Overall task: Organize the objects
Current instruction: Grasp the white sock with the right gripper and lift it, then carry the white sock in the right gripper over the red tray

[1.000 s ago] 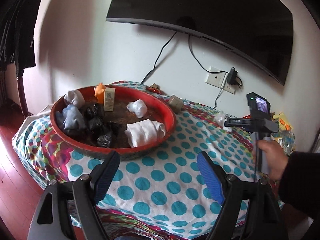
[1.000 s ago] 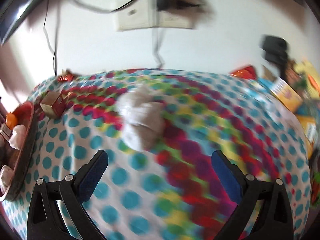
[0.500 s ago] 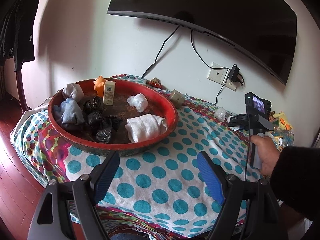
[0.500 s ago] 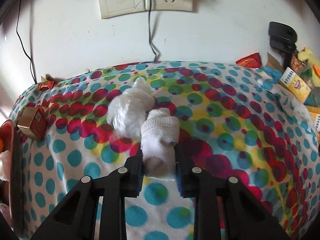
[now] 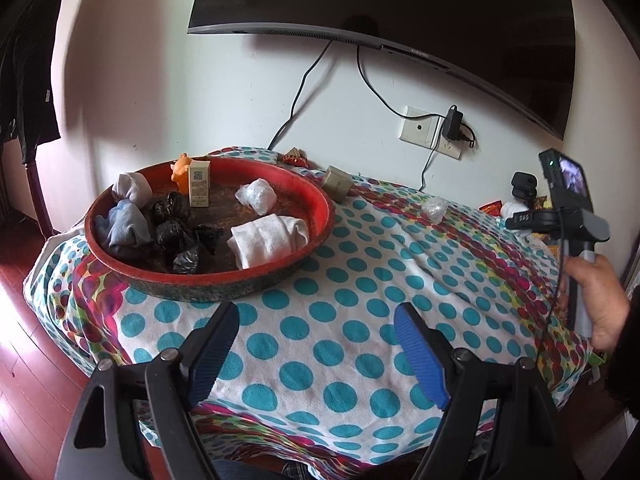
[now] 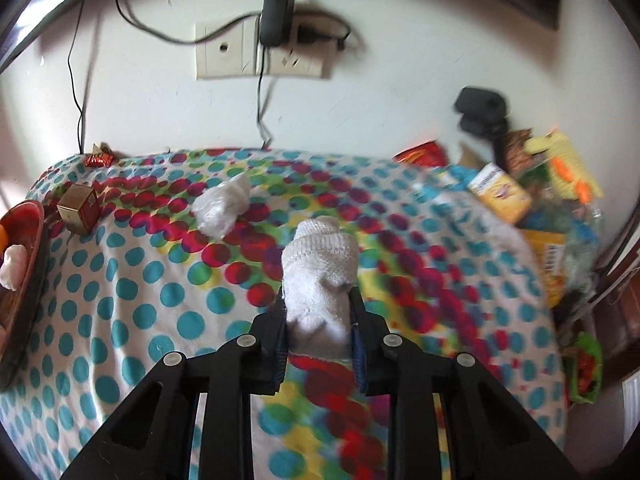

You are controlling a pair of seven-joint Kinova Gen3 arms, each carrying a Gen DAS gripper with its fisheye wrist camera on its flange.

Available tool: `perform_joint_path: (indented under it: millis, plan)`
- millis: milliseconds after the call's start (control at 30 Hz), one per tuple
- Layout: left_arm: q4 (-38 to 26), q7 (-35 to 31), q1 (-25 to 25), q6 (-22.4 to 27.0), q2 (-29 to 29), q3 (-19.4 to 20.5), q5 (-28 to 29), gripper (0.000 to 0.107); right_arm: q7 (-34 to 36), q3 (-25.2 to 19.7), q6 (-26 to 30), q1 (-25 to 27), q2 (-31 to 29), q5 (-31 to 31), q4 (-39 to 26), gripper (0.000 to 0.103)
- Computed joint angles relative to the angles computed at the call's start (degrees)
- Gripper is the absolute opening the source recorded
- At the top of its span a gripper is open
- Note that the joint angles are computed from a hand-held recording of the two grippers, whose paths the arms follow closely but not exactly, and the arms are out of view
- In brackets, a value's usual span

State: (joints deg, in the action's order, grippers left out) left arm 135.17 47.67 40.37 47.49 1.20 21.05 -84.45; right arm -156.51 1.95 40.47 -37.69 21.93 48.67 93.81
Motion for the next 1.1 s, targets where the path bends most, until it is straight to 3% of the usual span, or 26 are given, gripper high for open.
perform_joint_path:
  millis: [167,533,1100]
  plan:
    - [-0.25,-0.94,0.79,1.29,0.42,0.37,0.05,0.082,-2.58,-0.44,1.56,-1.41,-2.53,2.82,1.54,0.024]
    - [0.45,0.33,-1.03,-2.93,-0.76,-0.63,-0.50,0.082,-3.76,-3.85,4.14,-2.48,-3.95,6.88,0.47,0.024]
    - [1.88,3.10,-4.28,-6.19,-2.83,-1.00,-0.39,0.082,0.05,-4.21,7.19,-8.83,0.73,6.72,-7.69,0.024]
